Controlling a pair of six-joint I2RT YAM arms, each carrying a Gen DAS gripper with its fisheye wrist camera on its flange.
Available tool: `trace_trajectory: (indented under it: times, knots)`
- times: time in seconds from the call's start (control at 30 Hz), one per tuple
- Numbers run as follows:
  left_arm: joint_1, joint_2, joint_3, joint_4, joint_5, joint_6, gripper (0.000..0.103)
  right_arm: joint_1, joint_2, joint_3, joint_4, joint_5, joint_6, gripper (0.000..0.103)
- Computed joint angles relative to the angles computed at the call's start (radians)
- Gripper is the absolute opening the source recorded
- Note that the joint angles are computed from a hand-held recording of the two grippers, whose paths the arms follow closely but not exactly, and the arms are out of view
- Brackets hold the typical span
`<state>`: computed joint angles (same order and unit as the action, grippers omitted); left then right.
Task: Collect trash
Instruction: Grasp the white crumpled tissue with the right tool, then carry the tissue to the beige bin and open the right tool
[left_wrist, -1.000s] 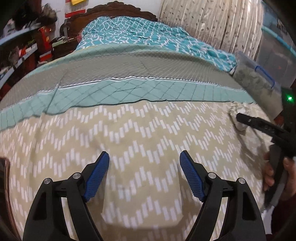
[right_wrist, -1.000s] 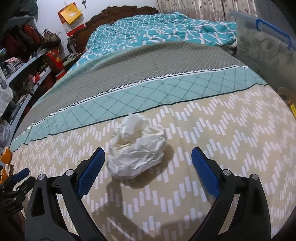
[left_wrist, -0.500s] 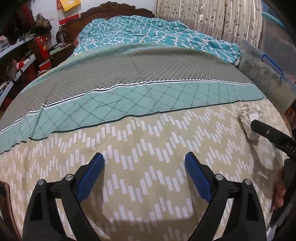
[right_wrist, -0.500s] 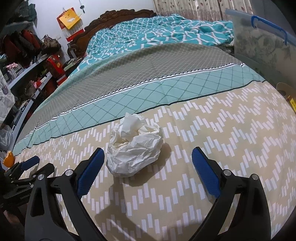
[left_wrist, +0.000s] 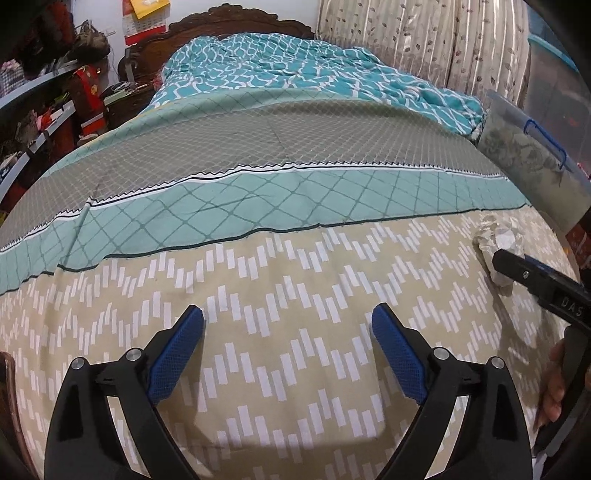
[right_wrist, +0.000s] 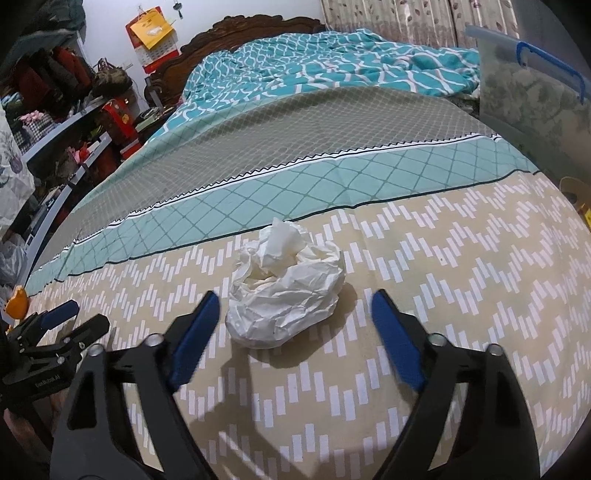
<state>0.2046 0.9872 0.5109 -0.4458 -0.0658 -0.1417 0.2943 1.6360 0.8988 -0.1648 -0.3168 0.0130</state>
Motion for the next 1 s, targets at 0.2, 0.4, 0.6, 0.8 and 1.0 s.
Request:
trace_trajectory:
  times: [0.2,0.4,0.6,0.8,1.0]
  knots:
    - [-0.120,0.020,0.033,-0.009,0.046,-0.057,0.072,-0.033,-0.034,-0.035,-0.007,-0.098,-0.029,0.047]
    - [-0.263,0.157,0.142,0.054,0.306,-0.141,0.056,-0.165,-0.117,-0.098,-0.046,-0.199,-0.140,0.044]
    - [-0.399,0.392,0.294,0.160,0.534,-0.237,0.039,-0.361,-0.133,-0.092,-0.136,-0.318,-0.333,0.044]
    - [-0.509,0.603,0.484,0.187,0.621,-0.285,0.031,-0.555,-0.077,-0.008,-0.268,-0.421,-0.546,0.044]
    - [-0.610,0.772,0.713,0.125,0.622,-0.261,0.015,-0.683,0.022,0.122,-0.317,-0.448,-0.618,0.044]
